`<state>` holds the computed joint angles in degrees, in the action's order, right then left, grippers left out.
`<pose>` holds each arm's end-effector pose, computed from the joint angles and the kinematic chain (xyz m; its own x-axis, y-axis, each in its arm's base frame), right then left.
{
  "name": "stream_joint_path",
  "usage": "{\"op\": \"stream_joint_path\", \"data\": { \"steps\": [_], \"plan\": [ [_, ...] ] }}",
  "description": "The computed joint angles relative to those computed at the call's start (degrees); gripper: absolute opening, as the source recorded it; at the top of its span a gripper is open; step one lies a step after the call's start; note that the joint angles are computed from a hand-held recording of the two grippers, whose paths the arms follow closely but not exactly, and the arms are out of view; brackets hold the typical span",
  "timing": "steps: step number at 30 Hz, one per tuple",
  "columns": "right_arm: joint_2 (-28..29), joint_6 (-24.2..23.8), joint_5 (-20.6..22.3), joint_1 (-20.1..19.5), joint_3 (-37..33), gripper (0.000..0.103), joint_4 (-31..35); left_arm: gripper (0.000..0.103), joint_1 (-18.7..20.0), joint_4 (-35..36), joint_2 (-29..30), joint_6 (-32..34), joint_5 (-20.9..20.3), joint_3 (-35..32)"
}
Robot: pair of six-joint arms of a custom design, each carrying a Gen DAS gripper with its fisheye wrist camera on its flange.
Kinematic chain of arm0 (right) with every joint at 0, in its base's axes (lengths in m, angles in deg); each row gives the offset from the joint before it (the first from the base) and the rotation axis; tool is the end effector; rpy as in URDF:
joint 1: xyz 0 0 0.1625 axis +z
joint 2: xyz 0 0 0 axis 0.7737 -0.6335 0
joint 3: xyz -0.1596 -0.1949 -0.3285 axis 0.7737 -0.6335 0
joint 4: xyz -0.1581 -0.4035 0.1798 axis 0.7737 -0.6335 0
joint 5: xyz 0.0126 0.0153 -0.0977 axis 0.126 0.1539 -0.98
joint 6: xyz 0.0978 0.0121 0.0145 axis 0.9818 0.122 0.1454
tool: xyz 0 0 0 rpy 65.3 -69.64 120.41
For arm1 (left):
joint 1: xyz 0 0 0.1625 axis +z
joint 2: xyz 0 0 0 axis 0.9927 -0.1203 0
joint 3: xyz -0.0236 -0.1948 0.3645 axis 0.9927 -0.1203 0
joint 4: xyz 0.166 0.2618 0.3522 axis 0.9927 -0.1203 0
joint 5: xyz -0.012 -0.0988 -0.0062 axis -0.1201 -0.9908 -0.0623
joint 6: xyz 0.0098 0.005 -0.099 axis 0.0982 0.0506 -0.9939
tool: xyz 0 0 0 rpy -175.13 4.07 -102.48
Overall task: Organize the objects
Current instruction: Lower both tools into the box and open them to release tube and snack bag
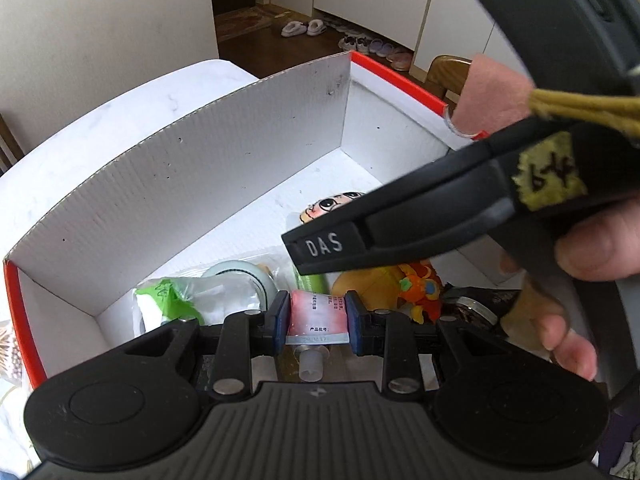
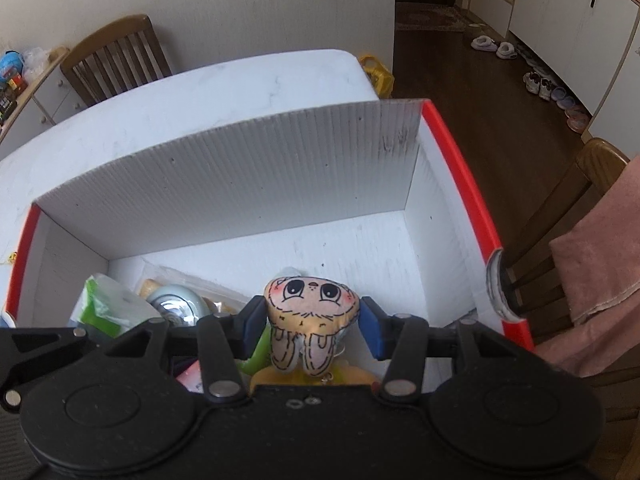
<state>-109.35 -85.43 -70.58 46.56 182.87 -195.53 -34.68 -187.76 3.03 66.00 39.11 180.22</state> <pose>0.1674 -0.6240 0.1169 -0.7906 -0.3017 0.5328 -0.4460 0.8800 -0.1635 -0.2303 -0.5652 0.0791 -0.7243 0.2059 -0.6581 0.4583 0.8568 -0.2364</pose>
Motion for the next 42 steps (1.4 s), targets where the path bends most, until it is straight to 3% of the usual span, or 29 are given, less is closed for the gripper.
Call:
{"op": "stream_joint_path", "data": {
  "steps": [7, 16, 21, 42],
  "plan": [
    [0.48, 0.03, -0.31, -0.18, -1.06, 0.051, 1.79, 0.028, 1.22, 5.54, -0.31, -4.54, -1.93, -1.5],
    [-0.02, -0.69, 0.07, -0.1, -0.42, 0.057, 1.05, 0.031, 0.15, 7.69, -0.84, -6.38, -0.26, -1.02],
    [-0.91, -1.32, 0.69, 0.1, 0.39, 0.062, 0.38, 0.056, -0.91, 5.37, -2.11, -7.16, 1.14, 0.62],
    [-8.93, -3.57, 4.71, 2.12, 7.28, 0.063, -2.68, 0.056, -5.31, -1.29, -9.34, -8.37, 4.24, 7.7]
  ]
}}
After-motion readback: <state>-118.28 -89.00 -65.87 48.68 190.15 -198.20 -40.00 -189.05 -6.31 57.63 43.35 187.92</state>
